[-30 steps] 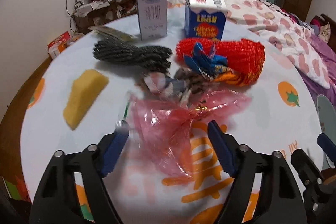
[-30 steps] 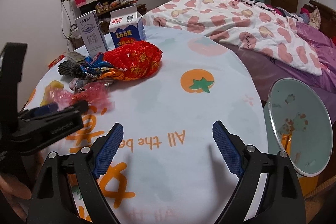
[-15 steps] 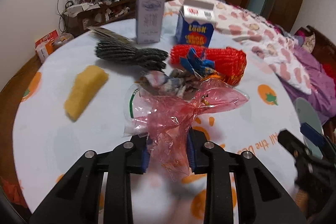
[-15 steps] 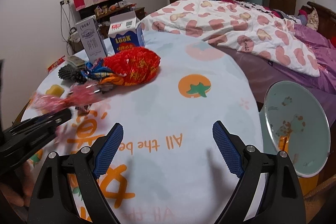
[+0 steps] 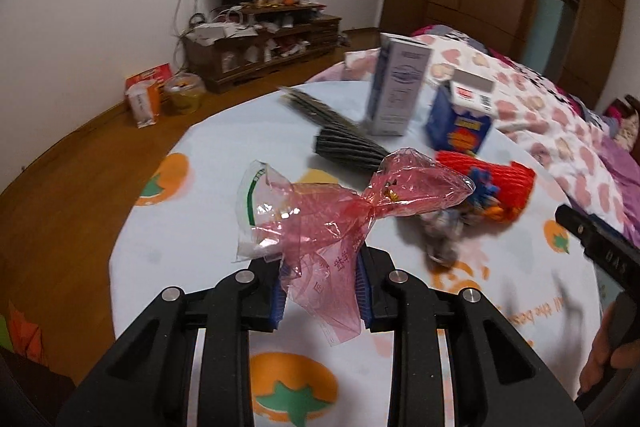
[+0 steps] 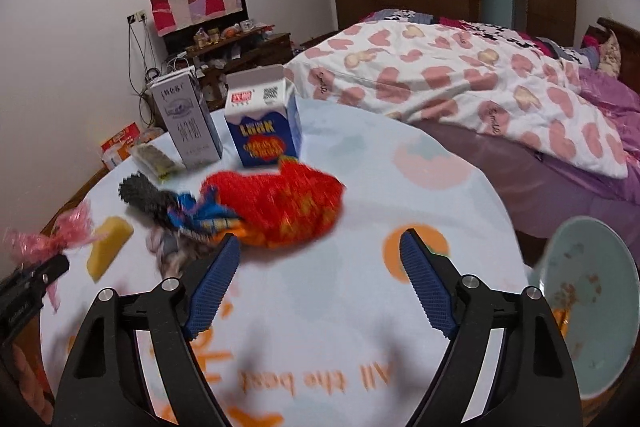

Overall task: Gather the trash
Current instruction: 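Grasp the red mesh bag with the right gripper while the left gripper holds the pink bag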

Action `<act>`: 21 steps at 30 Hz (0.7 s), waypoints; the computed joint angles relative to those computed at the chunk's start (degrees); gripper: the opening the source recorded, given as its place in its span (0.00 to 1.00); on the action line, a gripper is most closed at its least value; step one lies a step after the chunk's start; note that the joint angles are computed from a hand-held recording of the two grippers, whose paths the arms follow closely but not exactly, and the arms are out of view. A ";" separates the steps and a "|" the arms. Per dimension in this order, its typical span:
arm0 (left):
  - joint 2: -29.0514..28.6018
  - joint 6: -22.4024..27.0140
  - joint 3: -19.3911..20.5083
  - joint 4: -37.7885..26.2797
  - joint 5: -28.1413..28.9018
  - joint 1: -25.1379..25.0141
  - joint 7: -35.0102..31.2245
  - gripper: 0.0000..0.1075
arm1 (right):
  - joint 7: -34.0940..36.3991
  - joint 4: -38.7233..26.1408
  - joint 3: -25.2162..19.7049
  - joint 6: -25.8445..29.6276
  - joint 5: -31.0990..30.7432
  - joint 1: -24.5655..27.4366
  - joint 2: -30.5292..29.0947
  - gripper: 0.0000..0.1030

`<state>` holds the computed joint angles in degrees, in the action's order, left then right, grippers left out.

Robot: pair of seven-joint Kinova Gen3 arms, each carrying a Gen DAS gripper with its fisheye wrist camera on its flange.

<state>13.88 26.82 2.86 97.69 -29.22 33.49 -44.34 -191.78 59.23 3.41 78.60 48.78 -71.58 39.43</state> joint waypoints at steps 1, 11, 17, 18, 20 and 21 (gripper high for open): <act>0.08 0.07 -0.16 0.02 0.00 -0.17 0.07 0.26 | -0.05 0.22 -0.07 -1.60 0.17 0.70 -0.19 0.74; 2.10 0.41 -0.40 -1.19 3.29 -2.58 -2.21 0.26 | 11.69 -6.23 -1.33 -10.52 -6.04 9.99 3.89 0.53; 2.92 0.61 -0.78 -1.55 4.99 -2.65 -3.34 0.26 | 7.83 1.73 0.78 -19.38 -8.30 8.90 1.08 0.22; 2.84 0.61 -0.93 -1.51 4.94 -2.37 -3.24 0.26 | 5.75 3.67 0.82 -21.07 -7.29 8.45 -0.05 0.21; 2.43 0.60 -1.23 -1.39 4.61 -1.62 -2.61 0.26 | 2.83 5.49 3.08 -21.66 -5.86 5.99 -1.12 0.19; 2.10 0.51 -1.36 -1.22 4.30 -1.28 -2.21 0.26 | 1.34 6.24 3.44 -21.21 -4.16 4.89 -1.77 0.19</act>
